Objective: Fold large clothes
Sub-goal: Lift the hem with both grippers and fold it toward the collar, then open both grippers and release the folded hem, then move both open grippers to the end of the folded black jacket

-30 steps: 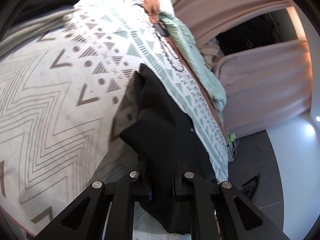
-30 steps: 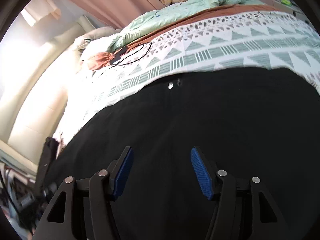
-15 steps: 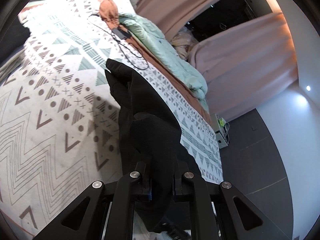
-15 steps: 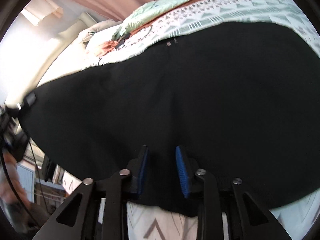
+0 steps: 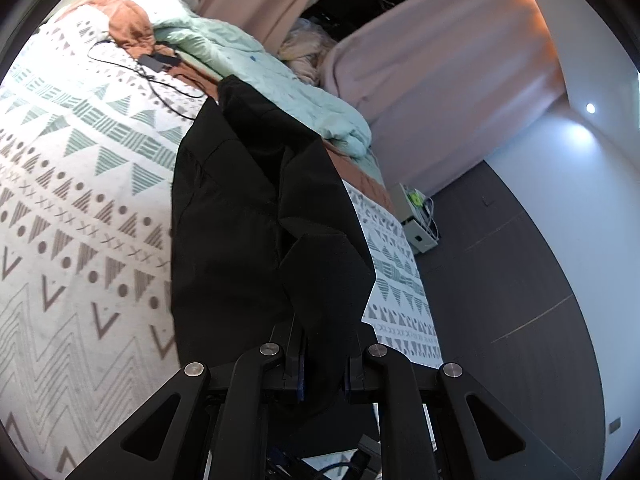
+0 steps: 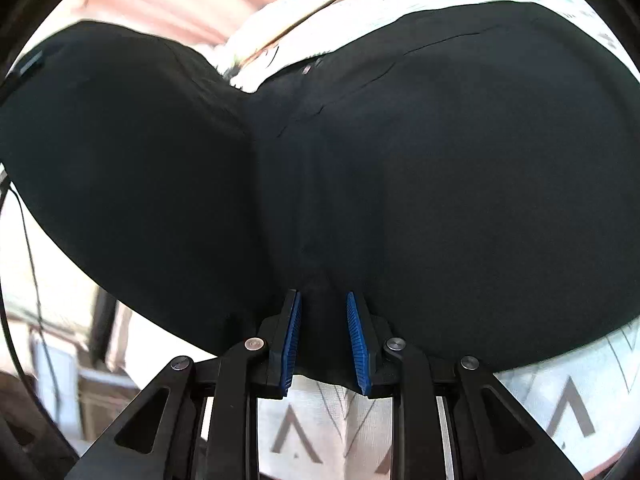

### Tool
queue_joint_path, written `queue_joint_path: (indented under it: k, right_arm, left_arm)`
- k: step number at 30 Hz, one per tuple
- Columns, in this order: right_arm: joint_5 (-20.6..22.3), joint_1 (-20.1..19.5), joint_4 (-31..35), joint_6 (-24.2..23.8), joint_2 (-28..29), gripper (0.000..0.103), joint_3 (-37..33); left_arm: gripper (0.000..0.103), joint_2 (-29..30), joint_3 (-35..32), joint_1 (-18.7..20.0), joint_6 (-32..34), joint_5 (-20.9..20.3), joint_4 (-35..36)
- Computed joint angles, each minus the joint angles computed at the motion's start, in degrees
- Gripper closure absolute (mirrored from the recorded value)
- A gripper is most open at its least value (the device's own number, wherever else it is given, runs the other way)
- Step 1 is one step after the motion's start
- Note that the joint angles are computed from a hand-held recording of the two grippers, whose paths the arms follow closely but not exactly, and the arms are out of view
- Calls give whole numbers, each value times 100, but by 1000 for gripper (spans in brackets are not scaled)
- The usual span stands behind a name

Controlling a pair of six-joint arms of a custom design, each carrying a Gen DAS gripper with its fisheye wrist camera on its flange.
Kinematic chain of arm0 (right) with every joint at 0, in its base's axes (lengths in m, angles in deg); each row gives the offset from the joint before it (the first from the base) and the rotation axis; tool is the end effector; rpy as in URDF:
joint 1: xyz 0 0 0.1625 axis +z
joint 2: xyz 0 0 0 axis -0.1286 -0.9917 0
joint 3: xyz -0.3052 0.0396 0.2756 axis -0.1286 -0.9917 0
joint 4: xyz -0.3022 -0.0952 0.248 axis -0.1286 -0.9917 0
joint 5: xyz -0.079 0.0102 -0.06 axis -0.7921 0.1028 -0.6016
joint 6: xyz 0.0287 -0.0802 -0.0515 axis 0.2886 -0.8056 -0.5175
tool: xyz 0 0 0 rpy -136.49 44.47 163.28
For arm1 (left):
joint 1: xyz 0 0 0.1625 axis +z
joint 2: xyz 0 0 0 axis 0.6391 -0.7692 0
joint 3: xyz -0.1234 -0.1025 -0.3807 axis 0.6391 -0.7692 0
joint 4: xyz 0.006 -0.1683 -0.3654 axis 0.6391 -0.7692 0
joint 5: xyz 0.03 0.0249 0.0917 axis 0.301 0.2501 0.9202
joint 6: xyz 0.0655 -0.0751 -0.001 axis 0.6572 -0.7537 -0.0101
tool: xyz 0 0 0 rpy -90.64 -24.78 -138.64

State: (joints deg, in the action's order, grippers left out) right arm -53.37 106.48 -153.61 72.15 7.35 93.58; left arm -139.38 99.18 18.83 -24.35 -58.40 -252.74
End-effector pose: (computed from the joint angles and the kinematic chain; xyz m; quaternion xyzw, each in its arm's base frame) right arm 0.2283 -0.6241 -0.0014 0.1390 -0.9803 0.1368 0.0306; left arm -0.1372 -0.5841 0.3569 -0.0699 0.8867 -0.4543 0.0496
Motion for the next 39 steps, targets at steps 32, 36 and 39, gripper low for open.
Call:
queue_joint_path:
  k: [32,36,39]
  right_arm:
    - [487,-1404,-2212,1682,-1087,65,950]
    - [429,-1366,-2663,1651,-1112,43,1039]
    - [326,-1321,-2960,1631,-1100,43,1086]
  left_arm:
    - [34,2527,-1908,398,125,-2521,1291]
    - [33,2192,-1498,316,407,-2238,956]
    - [33,1837,-1114,359,490,-1884,746]
